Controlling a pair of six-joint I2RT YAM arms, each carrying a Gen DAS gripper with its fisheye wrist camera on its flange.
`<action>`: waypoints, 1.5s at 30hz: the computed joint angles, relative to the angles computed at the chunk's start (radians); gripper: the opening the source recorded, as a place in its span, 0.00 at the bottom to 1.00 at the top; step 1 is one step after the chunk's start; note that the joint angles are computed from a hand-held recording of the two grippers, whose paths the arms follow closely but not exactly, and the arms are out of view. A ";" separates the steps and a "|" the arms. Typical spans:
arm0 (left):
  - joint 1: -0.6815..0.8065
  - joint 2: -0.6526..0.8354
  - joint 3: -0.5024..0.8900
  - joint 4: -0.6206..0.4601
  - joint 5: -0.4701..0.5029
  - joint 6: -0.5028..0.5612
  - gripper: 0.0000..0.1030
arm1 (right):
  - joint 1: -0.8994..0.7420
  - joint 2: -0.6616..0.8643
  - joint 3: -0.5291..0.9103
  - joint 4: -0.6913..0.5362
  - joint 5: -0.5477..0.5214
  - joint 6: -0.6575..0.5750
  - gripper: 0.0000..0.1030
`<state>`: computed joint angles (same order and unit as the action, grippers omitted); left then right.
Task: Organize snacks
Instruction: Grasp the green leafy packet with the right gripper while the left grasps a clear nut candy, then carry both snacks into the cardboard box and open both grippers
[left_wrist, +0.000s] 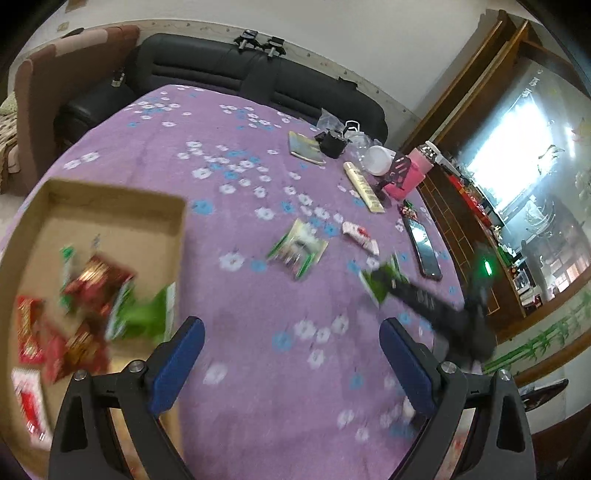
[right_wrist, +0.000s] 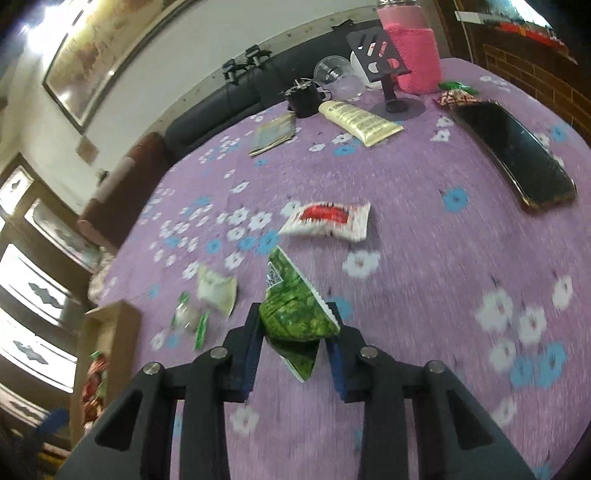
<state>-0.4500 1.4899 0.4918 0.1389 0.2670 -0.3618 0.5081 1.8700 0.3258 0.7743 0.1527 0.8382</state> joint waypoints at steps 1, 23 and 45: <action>-0.013 0.069 0.061 -0.005 -0.006 -0.008 0.94 | 0.002 0.008 -0.021 0.041 0.002 0.003 0.30; -0.183 0.683 0.609 -0.127 -0.294 0.126 0.54 | -0.056 0.072 -0.049 0.161 -0.113 -0.034 0.30; -0.114 0.222 0.103 0.128 -0.043 0.045 0.41 | -0.048 0.092 -0.044 0.182 -0.122 -0.042 0.30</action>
<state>-0.5637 1.7114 0.5953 0.2673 0.2236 -0.3166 0.4605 1.9624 0.2818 0.9559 0.0310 0.7958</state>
